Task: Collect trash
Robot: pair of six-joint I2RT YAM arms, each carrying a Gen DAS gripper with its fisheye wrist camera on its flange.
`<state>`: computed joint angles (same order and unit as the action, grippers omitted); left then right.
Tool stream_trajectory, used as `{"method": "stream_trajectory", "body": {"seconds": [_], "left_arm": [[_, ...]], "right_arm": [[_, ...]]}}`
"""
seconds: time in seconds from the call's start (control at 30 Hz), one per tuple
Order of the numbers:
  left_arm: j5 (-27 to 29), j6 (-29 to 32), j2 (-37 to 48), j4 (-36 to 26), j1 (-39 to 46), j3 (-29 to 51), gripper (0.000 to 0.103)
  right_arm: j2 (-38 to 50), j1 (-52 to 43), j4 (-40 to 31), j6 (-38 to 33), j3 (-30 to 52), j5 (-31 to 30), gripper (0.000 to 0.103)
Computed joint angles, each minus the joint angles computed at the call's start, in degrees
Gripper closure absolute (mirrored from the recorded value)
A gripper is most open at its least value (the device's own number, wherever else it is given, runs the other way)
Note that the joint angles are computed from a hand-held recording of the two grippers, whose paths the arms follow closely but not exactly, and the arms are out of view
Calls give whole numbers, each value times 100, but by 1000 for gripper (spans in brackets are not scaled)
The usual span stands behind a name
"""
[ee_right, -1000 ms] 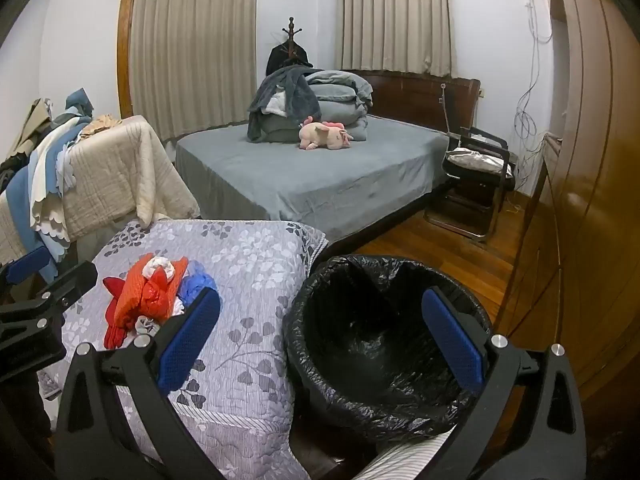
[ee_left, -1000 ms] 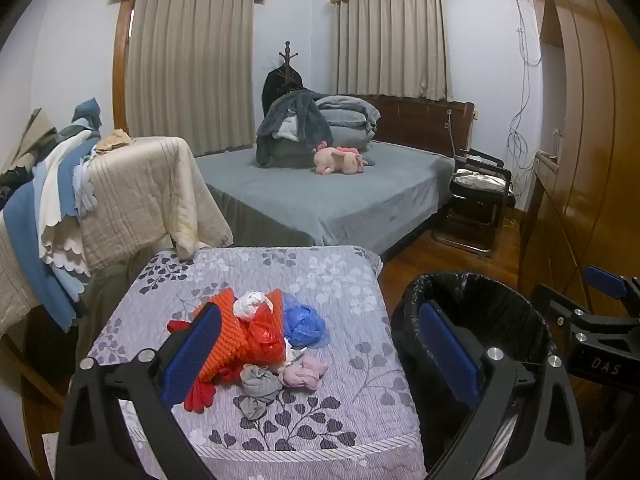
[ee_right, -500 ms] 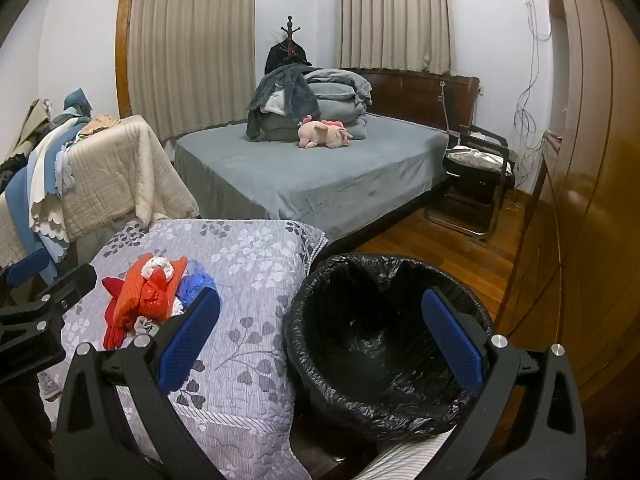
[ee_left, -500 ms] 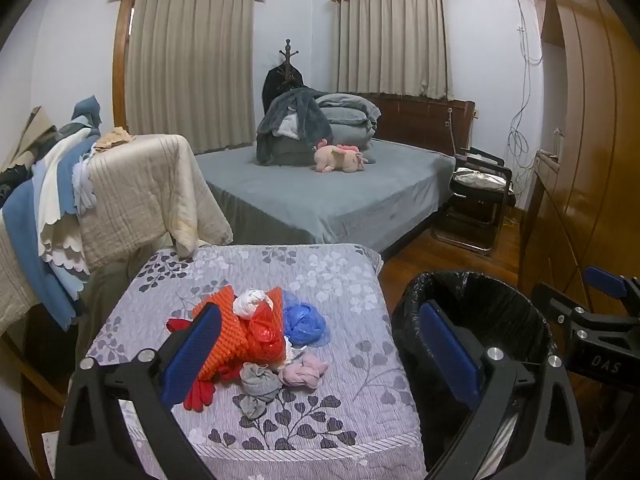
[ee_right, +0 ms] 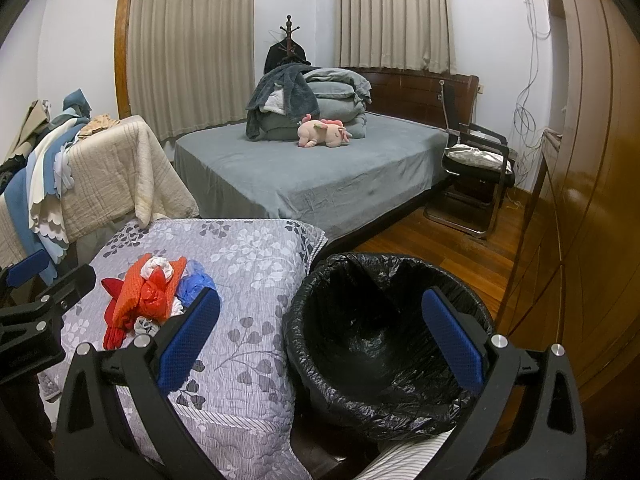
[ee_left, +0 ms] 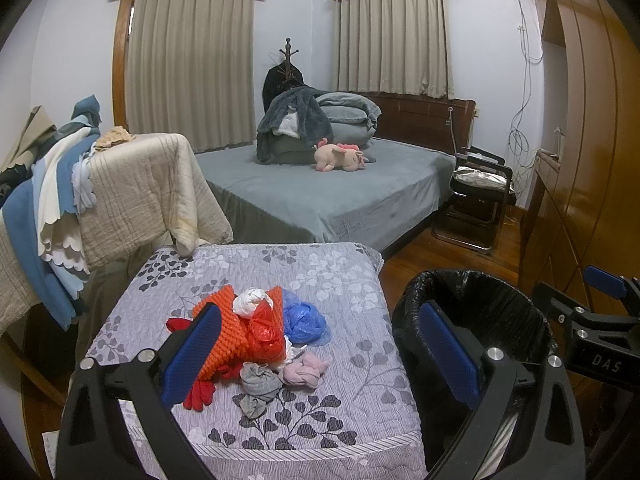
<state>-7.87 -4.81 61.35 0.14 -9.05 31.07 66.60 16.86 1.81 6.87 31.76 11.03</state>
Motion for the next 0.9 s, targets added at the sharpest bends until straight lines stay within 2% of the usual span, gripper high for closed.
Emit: {"method": "stream_trajectory", "body": {"seconds": [0.9], "left_arm": [[4, -3, 13, -20, -2, 14, 6]], "right_arm": [[4, 0, -30, 14, 37, -3, 5]]}}
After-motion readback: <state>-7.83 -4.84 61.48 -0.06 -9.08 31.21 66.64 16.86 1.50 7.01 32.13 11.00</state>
